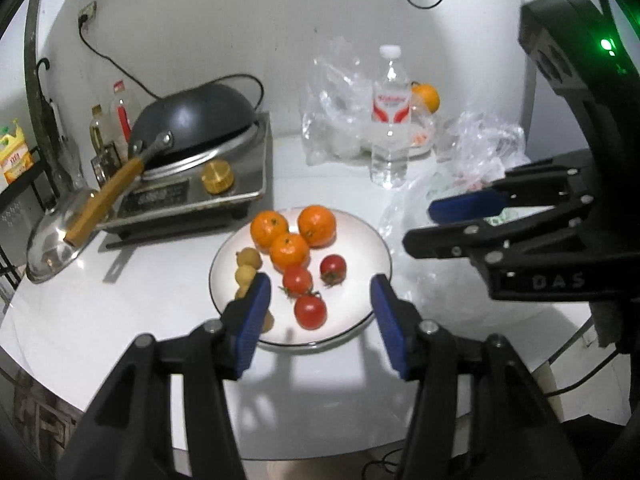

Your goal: Organize fruits

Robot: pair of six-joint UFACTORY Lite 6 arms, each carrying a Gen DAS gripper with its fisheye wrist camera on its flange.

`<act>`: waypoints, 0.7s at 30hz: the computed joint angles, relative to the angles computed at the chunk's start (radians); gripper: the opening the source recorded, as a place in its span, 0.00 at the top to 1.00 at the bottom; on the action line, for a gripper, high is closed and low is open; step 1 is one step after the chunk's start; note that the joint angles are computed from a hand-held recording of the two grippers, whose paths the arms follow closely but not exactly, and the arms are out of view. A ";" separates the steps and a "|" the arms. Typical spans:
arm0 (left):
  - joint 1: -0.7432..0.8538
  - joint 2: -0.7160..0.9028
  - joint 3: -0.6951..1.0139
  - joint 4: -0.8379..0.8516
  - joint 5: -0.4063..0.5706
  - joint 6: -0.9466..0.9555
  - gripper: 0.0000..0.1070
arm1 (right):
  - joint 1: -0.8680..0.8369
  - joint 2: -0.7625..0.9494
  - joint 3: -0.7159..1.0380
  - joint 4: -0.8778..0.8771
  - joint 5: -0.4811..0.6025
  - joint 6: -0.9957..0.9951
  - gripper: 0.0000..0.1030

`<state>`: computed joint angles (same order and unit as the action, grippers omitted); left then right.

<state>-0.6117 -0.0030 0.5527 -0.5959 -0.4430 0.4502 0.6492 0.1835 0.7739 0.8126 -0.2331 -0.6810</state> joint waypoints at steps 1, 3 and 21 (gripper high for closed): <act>-0.012 -0.019 -0.007 -0.028 0.001 0.023 0.50 | 0.005 -0.045 -0.034 0.022 -0.010 -0.016 0.59; -0.042 -0.061 -0.021 -0.105 -0.004 0.087 0.50 | 0.015 -0.112 -0.079 0.104 -0.023 -0.088 0.59; -0.365 -0.379 -0.043 -0.785 -0.168 0.639 0.24 | 0.209 -0.711 -0.350 0.869 -0.231 -0.785 0.58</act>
